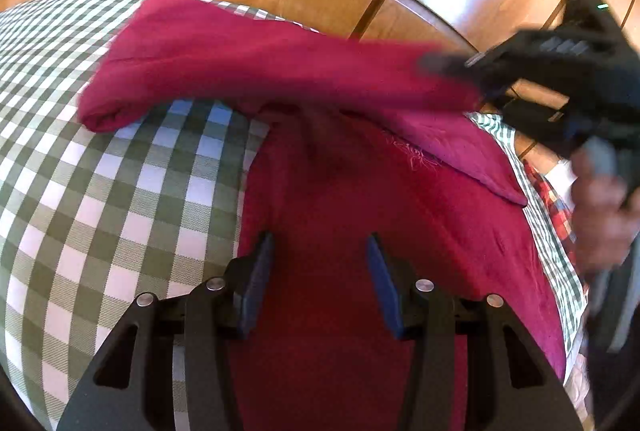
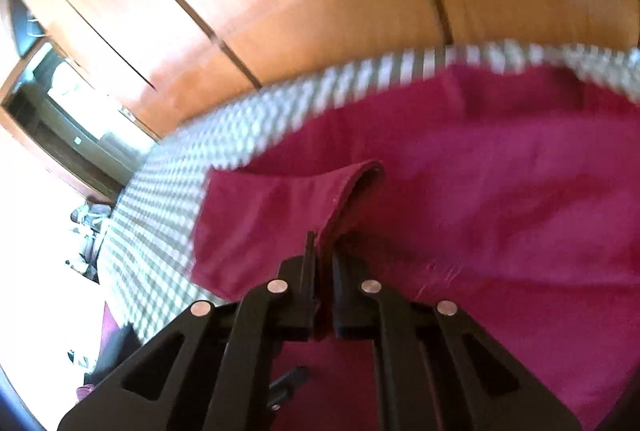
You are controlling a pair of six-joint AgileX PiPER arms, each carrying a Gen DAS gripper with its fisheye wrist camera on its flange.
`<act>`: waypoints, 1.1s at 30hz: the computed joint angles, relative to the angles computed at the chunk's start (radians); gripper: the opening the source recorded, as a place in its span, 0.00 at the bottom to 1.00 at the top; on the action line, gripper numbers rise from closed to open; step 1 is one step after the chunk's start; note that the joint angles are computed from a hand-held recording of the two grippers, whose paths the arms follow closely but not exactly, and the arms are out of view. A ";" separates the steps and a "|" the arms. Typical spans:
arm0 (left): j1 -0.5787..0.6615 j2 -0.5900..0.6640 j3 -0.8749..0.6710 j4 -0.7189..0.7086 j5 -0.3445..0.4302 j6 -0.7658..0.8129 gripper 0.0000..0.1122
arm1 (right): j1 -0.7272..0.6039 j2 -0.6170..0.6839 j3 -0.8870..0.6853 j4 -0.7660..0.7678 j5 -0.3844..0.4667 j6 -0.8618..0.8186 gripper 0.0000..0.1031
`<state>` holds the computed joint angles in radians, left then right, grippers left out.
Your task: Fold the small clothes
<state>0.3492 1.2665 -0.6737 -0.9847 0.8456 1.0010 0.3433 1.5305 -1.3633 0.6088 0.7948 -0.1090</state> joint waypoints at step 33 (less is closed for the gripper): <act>-0.076 -0.023 0.026 -0.008 -0.077 -0.054 0.43 | -0.078 0.018 0.117 0.090 -0.016 -0.096 0.05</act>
<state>0.2736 1.2438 -0.6481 -0.9922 0.7684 0.9473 0.2654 1.5487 -1.2467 0.6990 0.7785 -0.2049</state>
